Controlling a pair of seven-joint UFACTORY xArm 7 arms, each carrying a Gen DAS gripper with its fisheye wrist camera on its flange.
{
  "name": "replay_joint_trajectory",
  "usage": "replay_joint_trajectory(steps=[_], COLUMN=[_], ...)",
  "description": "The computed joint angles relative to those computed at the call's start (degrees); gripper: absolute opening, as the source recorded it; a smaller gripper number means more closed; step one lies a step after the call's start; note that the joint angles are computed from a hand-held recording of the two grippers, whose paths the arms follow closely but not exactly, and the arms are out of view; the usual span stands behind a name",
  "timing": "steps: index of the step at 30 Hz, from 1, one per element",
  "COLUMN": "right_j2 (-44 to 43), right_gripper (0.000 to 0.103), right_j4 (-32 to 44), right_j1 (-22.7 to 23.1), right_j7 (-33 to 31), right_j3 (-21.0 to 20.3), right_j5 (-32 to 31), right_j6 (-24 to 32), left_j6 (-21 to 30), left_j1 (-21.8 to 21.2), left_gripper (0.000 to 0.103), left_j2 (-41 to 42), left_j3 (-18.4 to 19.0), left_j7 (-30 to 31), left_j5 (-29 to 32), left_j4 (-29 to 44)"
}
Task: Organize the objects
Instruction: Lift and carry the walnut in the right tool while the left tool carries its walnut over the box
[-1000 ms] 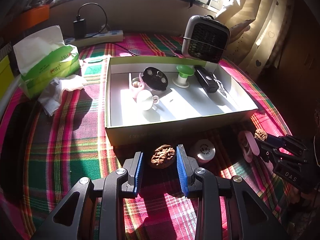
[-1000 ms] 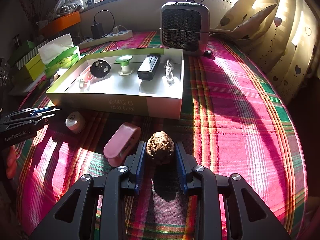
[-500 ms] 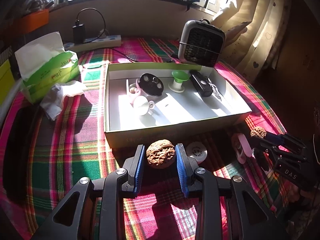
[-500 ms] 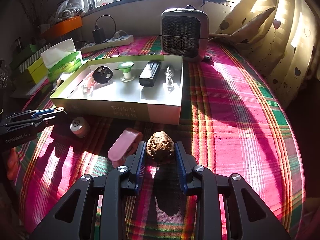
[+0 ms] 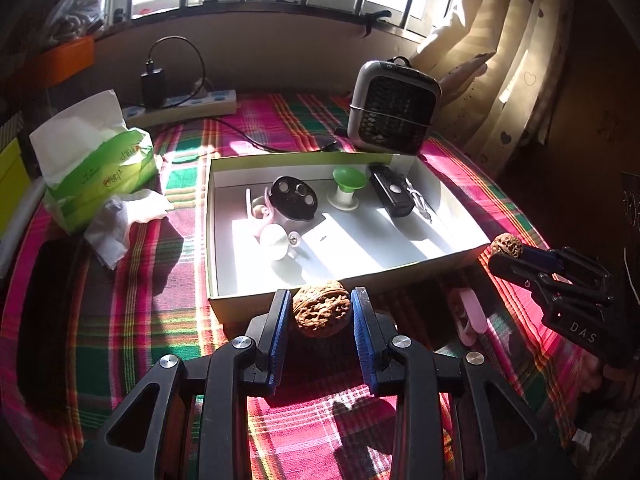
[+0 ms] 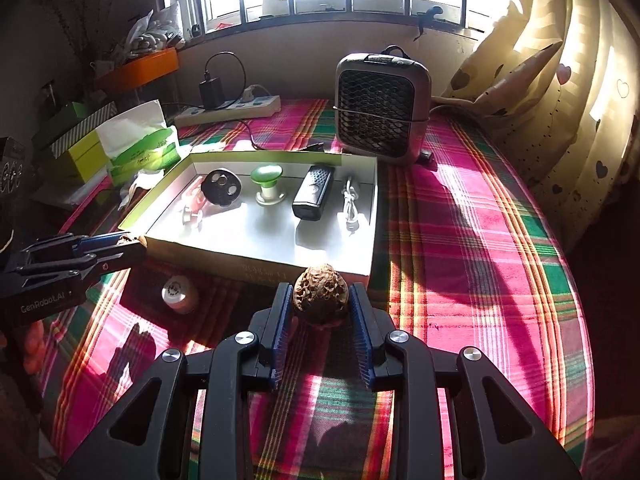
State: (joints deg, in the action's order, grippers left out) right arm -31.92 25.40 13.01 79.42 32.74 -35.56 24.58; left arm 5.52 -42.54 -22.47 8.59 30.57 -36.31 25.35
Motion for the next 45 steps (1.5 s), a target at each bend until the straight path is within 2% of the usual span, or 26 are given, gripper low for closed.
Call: replay_joint_trajectory(steps=[11,20,30,36,45], right_j2=[6.47,13.11,20.73,24.85,29.38], right_gripper=[0.03,0.03,0.03,0.03,0.03], right_j4=[4.91,9.27,13.88,16.27,19.53], right_j1=[-4.14,-4.84,0.09,3.45,6.97], right_j7=[-3.66,-4.05,-5.82,-9.06,-12.67], right_j3=[-1.33,-3.26,-9.99,-14.03,-18.05], right_j5=[-4.3,-9.1,-12.82,-11.74,-10.19], right_j6=[-5.42,-7.39,-7.52,-7.85,-7.75], left_j6=[0.3,1.1,2.31,2.87,3.04], left_j1=[-0.11,2.77,8.17,11.25,13.63], left_gripper=[0.028,0.028,0.028,0.028,0.028], left_j2=[3.41,6.68,10.47,12.33,14.15], left_j3=[0.12,-2.68,-7.4,-10.26,-12.23], left_j7=[1.97,5.02,7.05,6.62,6.77], left_j5=[-2.35,-6.33,-9.62,-9.28,-9.54], left_j4=[3.47,6.28,9.35,10.47,11.51])
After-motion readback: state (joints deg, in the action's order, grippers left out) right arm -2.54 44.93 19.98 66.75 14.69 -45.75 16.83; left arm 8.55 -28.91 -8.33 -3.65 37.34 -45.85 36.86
